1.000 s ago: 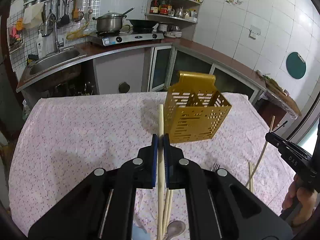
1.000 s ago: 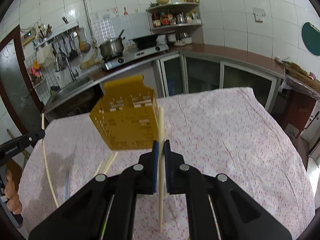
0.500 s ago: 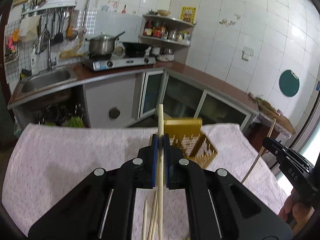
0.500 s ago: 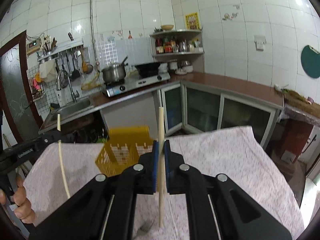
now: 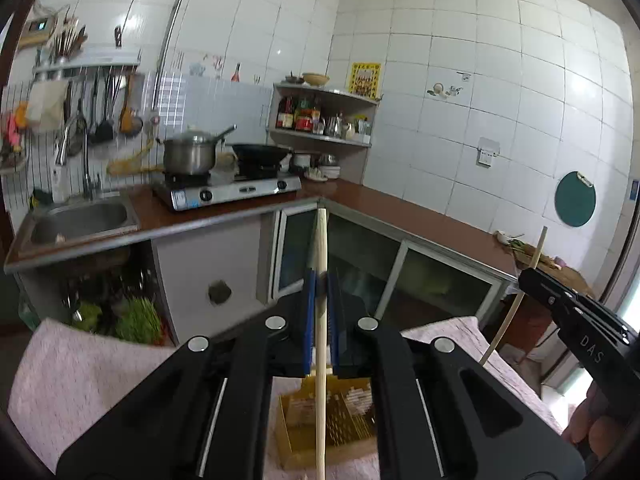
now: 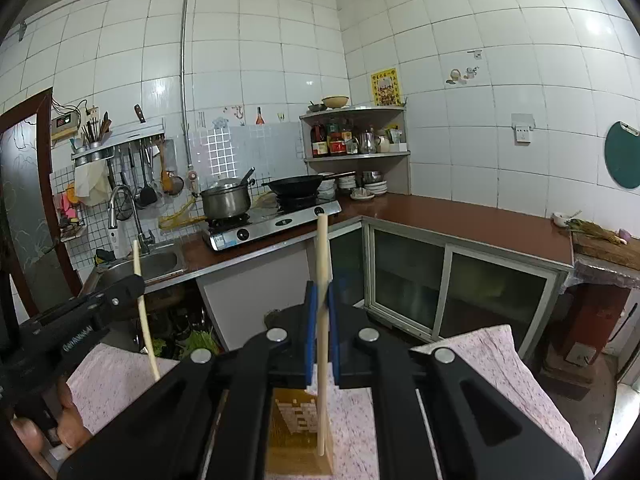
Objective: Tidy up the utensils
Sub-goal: 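Lift both held chopsticks and carry them over the yellow utensil holder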
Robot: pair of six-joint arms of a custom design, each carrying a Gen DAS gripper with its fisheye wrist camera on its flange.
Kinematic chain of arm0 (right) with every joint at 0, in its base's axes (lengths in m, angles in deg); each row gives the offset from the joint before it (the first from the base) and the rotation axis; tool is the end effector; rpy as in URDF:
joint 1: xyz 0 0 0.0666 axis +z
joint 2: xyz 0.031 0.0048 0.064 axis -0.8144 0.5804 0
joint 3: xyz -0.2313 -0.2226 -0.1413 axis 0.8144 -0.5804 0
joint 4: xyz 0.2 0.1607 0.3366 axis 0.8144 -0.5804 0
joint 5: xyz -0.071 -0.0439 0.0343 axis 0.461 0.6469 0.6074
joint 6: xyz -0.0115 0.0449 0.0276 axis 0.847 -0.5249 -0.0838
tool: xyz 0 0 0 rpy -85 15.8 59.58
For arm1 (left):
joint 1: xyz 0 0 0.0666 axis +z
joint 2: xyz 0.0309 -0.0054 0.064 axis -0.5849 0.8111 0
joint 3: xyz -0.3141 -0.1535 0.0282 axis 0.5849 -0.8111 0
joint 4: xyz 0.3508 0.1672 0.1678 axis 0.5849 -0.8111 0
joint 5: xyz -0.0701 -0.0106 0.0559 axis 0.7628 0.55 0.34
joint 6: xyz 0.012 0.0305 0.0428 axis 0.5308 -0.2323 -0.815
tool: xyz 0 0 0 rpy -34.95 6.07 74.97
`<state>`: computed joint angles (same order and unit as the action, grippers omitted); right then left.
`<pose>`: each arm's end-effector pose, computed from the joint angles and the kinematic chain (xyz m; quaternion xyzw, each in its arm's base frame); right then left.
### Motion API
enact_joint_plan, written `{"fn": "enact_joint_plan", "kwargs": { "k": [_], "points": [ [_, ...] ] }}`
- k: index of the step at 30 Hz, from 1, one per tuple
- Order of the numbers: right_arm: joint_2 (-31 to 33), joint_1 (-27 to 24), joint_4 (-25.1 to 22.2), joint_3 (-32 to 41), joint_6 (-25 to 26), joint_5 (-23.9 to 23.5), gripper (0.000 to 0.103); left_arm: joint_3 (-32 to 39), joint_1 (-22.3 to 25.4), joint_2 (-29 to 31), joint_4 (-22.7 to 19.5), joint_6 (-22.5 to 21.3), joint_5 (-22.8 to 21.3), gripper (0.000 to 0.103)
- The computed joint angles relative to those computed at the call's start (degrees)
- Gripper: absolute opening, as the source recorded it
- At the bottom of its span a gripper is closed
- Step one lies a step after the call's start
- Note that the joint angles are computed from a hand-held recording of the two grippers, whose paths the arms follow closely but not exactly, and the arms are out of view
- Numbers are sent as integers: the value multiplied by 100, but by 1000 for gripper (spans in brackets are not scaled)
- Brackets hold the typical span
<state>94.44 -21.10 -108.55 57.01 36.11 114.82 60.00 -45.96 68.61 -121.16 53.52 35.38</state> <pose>0.3485 0.2075 0.5398 0.0441 0.7967 0.0457 0.6010 0.4211 -0.0794 0.5330 0.0494 0.8166 -0.1245 0.5614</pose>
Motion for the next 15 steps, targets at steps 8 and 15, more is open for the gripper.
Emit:
{"fn": "enact_joint_plan", "kwargs": {
  "k": [8, 15],
  "points": [
    [386, -119, 427, -25, 44, -266, 6, -45, -133, 429, 587, -69, -36, 5],
    [475, -174, 720, -641, 31, -624, 6, -616, -59, 520, 1027, -196, 34, 5]
  ]
}}
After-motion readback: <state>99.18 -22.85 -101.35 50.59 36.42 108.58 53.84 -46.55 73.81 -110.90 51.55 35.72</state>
